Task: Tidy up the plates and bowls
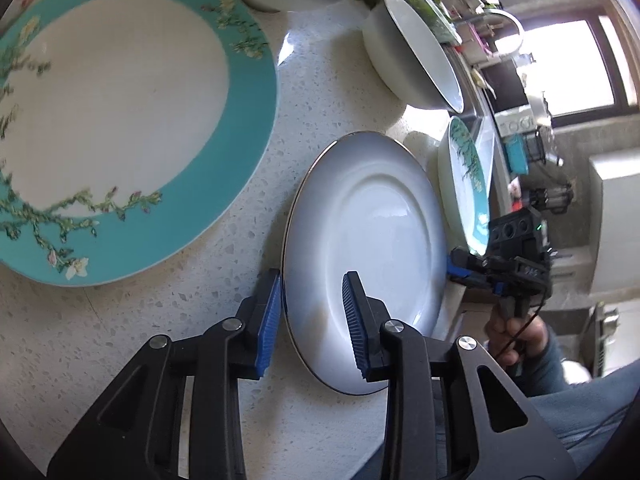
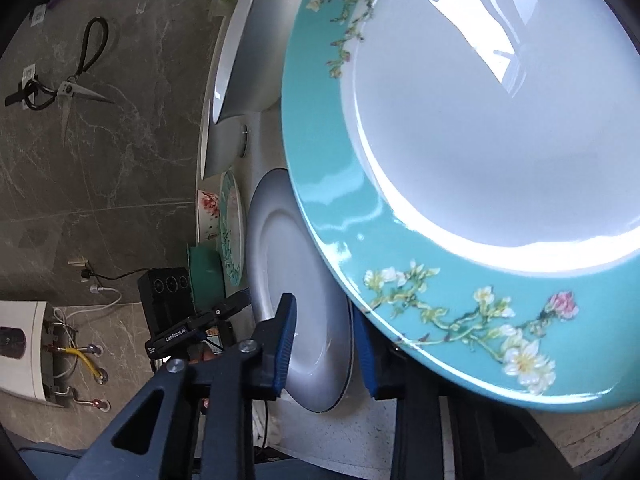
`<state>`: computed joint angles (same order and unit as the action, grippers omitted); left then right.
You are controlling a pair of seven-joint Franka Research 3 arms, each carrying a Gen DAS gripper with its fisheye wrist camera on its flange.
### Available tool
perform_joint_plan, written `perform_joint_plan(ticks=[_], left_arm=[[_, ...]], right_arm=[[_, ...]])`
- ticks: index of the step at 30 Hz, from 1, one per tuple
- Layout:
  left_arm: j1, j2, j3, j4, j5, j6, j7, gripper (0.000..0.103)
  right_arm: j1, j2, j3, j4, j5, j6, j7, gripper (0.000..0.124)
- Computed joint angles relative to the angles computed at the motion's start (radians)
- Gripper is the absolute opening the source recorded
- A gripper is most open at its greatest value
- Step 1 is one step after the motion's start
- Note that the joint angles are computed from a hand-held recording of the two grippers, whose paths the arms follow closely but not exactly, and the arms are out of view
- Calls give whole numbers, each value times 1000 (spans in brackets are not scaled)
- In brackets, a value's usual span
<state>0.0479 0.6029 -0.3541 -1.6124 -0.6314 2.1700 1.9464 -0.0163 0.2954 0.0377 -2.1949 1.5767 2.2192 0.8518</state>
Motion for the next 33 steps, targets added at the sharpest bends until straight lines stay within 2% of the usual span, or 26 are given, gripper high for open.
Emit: perform_joint_plan(ticks=[4, 7, 9, 10, 14, 18, 22, 24, 28, 31, 33], left_arm=[[-13, 0, 9, 20, 38, -26, -18, 29], [-35, -12, 14, 19, 88, -18, -2, 28], [-38, -12, 14, 21, 99, -27, -6, 23], [-40, -12, 18, 20, 103, -26, -15, 17], [-6, -12, -9, -18, 18, -13, 7, 14], [2, -28, -9, -50, -21, 3, 12, 13], [14, -31, -11, -65, -61, -8, 26, 12], [13, -34, -11, -74, -74, -2, 35, 12], [6, -45, -3, -84, -73, 13, 46, 12], [-4, -46, -1, -84, -67, 24, 46, 11], [-8, -44, -1, -80, -62, 25, 43, 12]], right_arm=[[-4, 8, 2, 2, -24, -36, 12, 28], [-2, 23, 9, 10, -34, -59, 17, 20], [-1, 17, 10, 1, -26, -52, 11, 20], [-3, 16, 9, -3, -16, -48, 9, 19], [-6, 9, 3, -10, 13, -32, 18, 15], [-2, 11, 4, -1, 12, -24, 15, 14], [-8, 19, 3, 7, -9, -56, 8, 13], [-7, 22, 2, 19, -50, -67, 35, 14], [-14, 4, 1, -3, -62, -83, 33, 26], [-12, -32, -5, -39, -30, -57, 19, 40], [-1, -50, -9, -46, -44, -31, 24, 42]])
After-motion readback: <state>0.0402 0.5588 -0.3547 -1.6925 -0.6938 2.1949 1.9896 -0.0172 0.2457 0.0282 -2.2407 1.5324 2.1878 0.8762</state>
